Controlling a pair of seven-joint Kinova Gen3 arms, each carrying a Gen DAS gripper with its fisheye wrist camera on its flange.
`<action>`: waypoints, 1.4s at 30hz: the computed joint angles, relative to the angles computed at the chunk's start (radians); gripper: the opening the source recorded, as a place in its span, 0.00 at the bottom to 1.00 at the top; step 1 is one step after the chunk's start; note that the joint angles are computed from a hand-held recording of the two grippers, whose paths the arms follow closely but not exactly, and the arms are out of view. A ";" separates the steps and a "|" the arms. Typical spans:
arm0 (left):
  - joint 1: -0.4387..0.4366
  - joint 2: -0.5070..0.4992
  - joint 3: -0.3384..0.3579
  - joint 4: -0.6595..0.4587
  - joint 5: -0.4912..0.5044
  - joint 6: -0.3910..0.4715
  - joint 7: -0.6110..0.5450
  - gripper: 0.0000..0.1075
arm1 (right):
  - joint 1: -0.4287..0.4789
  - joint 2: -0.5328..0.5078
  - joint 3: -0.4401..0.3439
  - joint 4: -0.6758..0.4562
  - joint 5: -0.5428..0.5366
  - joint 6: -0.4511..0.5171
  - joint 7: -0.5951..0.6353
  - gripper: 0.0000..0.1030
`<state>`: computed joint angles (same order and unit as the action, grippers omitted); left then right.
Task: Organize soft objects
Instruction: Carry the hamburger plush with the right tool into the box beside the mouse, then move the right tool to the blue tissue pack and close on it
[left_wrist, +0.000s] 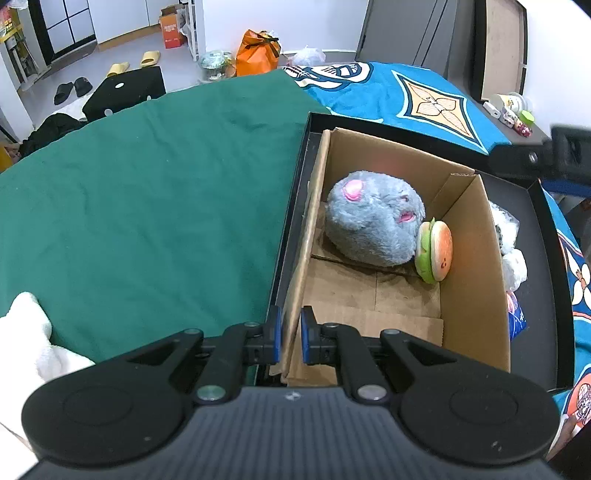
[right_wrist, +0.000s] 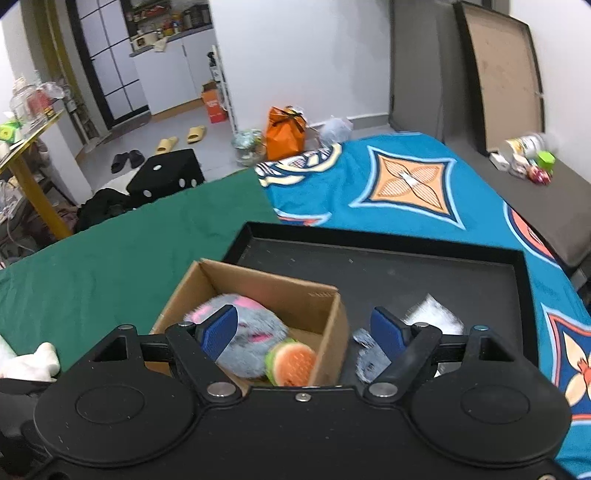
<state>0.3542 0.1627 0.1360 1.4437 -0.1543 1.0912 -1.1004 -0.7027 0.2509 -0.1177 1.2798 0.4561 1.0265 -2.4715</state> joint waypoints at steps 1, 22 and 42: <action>0.001 0.001 0.000 -0.002 0.000 0.002 0.001 0.09 | 0.001 -0.002 0.001 0.003 -0.002 0.004 -0.002 0.76; 0.070 0.040 0.005 -0.082 -0.084 0.114 0.045 0.25 | 0.096 -0.103 -0.040 0.204 -0.085 -0.020 -0.001 0.78; 0.185 0.130 -0.008 -0.204 -0.222 0.251 0.075 0.65 | 0.158 -0.093 -0.047 0.342 -0.199 -0.102 0.121 0.95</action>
